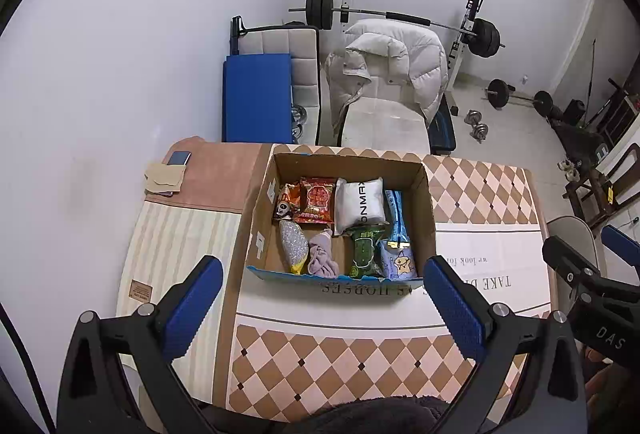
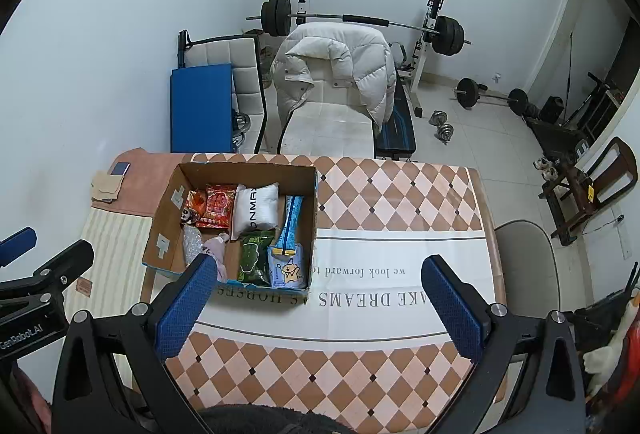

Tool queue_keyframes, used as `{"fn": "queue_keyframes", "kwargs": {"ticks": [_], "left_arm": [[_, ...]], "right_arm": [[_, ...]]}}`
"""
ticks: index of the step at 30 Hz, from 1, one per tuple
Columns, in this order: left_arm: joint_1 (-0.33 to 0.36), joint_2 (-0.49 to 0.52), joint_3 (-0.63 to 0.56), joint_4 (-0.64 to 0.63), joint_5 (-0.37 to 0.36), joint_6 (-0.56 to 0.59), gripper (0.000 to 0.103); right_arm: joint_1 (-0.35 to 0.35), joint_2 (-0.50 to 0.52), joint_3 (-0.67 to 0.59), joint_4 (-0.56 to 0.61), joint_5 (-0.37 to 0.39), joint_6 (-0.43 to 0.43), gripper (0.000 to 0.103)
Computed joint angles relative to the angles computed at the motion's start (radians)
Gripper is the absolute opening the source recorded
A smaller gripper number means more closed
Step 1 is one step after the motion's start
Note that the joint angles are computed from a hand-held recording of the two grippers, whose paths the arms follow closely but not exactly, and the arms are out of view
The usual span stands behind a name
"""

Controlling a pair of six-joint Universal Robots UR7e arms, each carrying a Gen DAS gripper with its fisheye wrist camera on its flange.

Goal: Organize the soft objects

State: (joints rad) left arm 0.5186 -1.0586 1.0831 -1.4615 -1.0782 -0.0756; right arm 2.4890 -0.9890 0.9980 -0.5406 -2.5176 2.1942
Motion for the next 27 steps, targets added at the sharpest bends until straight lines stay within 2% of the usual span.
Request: {"fn": "queue_keyframes", "kwargs": {"ticks": [27], "left_arm": [[0.001,0.001,-0.017,0.021,-0.014,-0.004,0.103]], "right_arm": [[0.006,0.019,-0.031,0.007,-0.003,-0.014,0.103]]}}
